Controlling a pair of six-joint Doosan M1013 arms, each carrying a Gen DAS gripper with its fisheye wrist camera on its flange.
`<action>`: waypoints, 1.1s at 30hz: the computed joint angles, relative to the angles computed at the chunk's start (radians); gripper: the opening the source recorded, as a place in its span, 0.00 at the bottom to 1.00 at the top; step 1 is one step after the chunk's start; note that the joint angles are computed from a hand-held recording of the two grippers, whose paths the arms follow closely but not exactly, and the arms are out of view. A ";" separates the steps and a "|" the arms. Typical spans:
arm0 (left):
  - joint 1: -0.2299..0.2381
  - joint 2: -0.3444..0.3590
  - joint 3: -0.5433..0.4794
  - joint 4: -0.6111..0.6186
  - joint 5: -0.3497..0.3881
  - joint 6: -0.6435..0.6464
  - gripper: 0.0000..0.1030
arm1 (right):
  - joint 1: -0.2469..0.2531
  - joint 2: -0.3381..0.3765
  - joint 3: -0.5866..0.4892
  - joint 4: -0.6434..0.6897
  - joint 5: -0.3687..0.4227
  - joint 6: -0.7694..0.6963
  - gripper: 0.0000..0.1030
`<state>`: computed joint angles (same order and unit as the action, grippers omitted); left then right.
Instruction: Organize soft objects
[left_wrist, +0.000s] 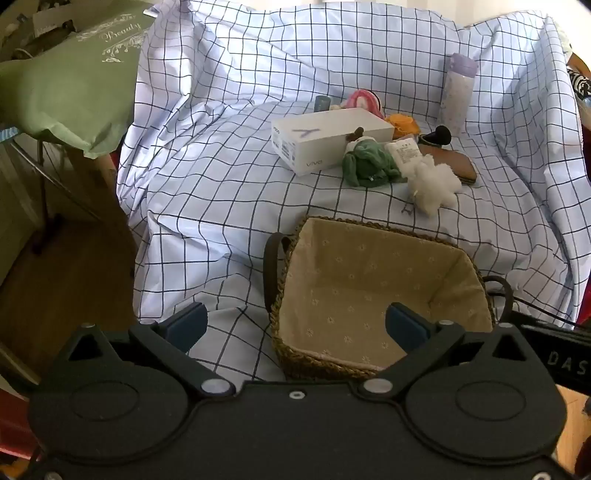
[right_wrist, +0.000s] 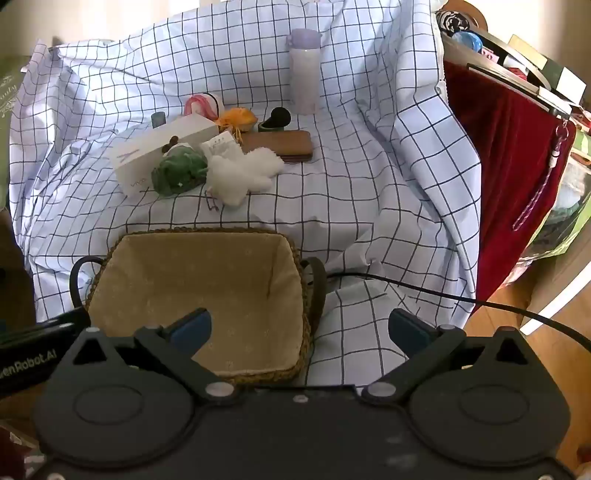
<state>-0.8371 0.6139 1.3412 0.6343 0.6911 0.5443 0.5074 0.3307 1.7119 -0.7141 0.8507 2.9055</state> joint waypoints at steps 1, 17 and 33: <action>0.000 0.001 -0.001 0.000 0.003 0.002 0.97 | -0.001 0.001 -0.003 0.006 0.006 -0.007 1.00; -0.003 -0.001 0.002 0.007 0.003 0.007 0.97 | 0.003 0.007 0.000 0.004 -0.002 0.004 1.00; -0.002 -0.002 0.004 0.005 0.003 0.009 0.97 | -0.001 0.005 -0.005 0.027 0.000 -0.018 1.00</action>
<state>-0.8392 0.6117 1.3447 0.6389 0.6939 0.5532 0.5062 0.3352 1.7066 -0.6871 0.8503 2.8872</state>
